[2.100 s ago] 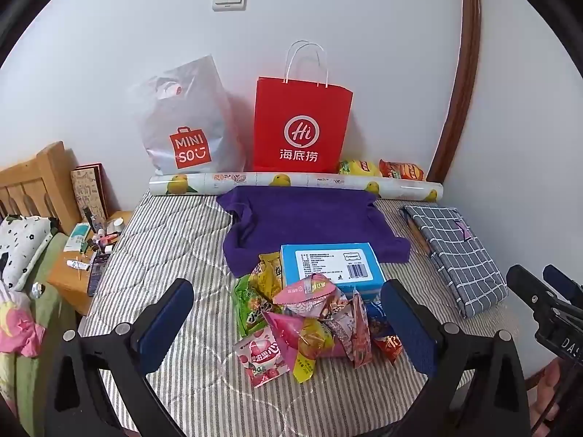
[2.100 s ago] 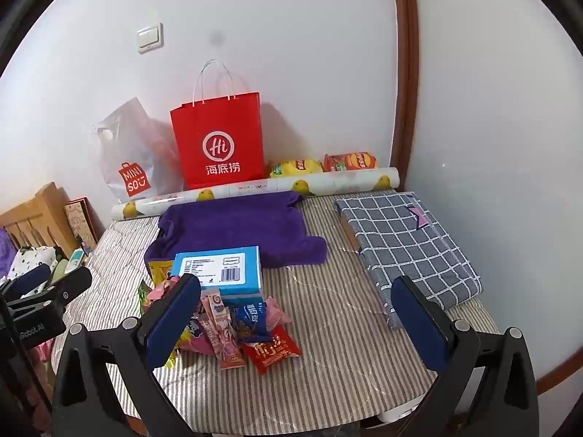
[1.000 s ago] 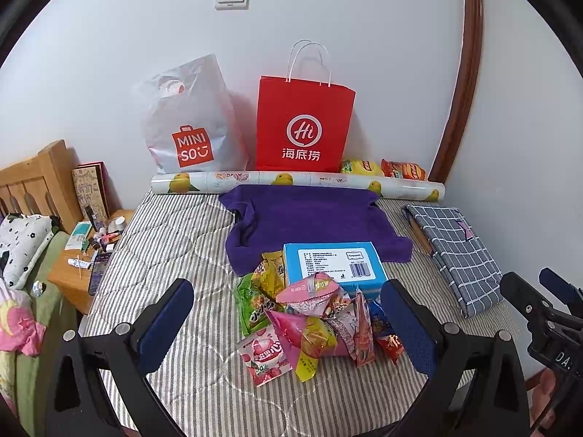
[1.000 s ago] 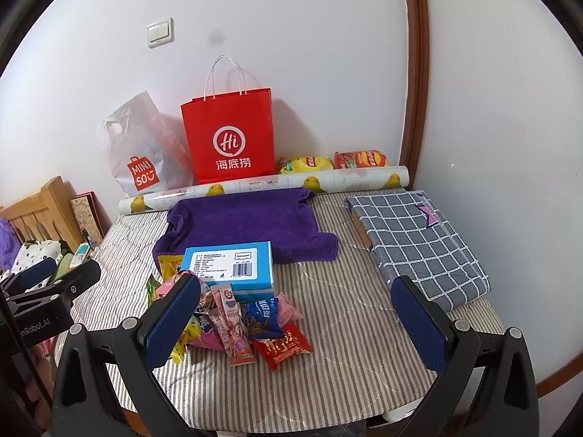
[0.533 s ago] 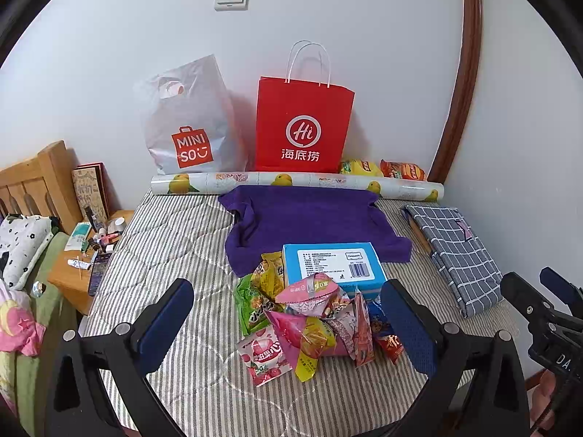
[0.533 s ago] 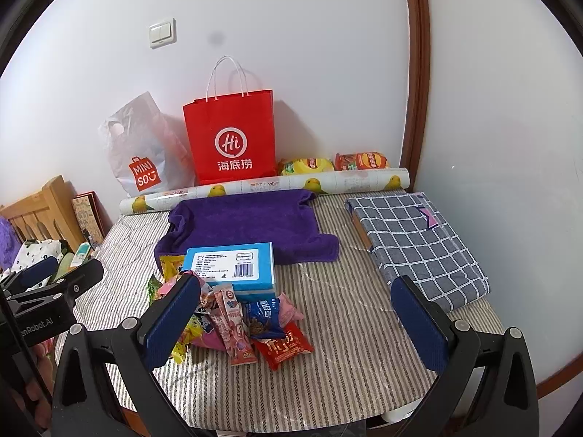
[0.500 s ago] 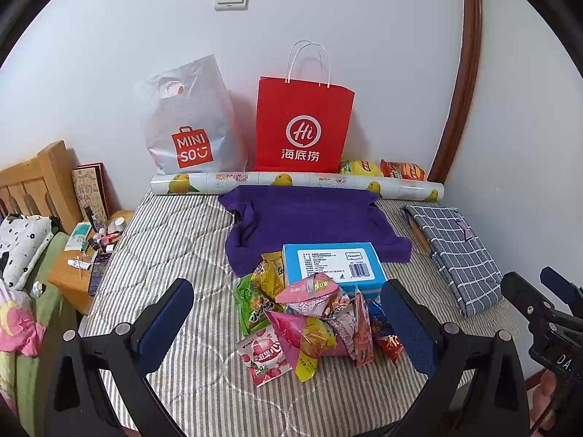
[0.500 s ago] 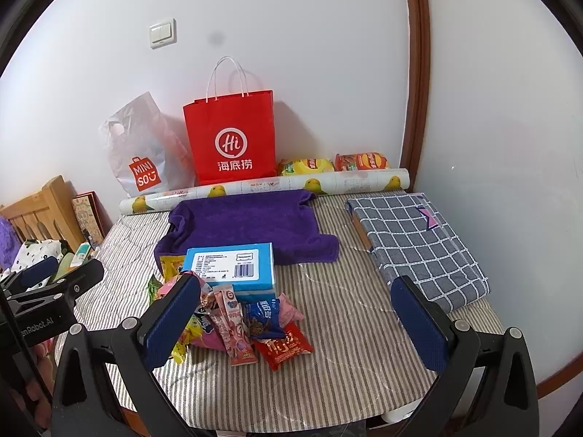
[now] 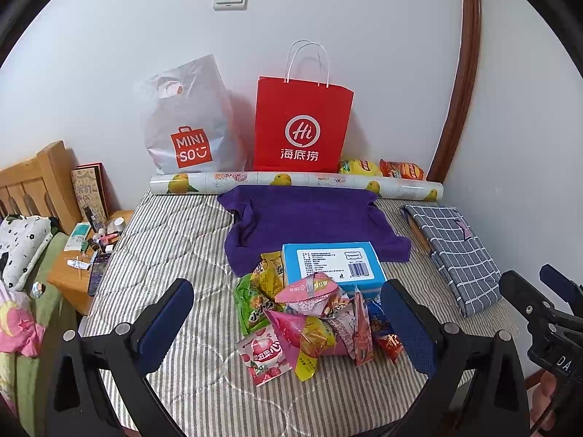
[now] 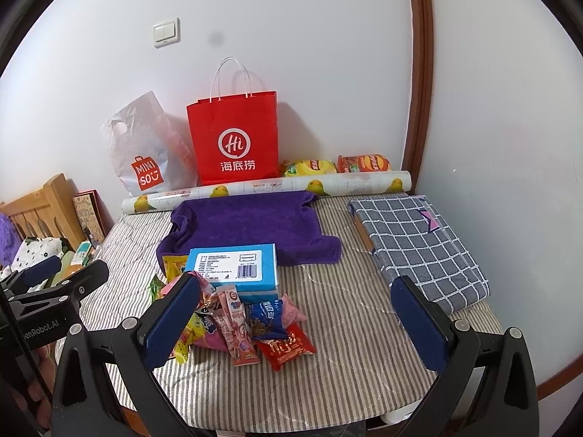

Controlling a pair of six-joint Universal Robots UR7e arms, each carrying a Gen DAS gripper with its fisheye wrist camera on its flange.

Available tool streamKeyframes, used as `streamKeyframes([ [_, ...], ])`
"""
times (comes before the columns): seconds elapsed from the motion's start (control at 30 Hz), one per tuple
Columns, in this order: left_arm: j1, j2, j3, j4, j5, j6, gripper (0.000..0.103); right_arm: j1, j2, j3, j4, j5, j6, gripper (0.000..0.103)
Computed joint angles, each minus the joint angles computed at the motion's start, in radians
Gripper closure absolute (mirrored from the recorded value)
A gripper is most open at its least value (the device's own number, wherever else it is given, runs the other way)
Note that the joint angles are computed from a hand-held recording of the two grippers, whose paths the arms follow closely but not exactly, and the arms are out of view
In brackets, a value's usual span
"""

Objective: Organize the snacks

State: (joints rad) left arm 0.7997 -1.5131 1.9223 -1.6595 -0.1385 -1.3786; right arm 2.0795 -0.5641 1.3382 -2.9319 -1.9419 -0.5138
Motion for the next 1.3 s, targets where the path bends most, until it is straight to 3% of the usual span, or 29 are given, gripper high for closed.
streamKeyframes([
  [0.57,-0.002,0.006,0.004,-0.035,0.0,0.026,0.0,0.003,-0.001,-0.001,0.003,0.009,0.001,0.0],
  [0.97,0.022,0.01,0.055,-0.306,-0.022,0.236,0.0,-0.008,0.009,-0.005,0.02,0.025,0.004,0.0],
  [1.3,0.109,0.021,0.086,-0.484,-0.095,0.352,0.0,-0.047,0.065,-0.05,0.085,0.019,0.014,0.0],
])
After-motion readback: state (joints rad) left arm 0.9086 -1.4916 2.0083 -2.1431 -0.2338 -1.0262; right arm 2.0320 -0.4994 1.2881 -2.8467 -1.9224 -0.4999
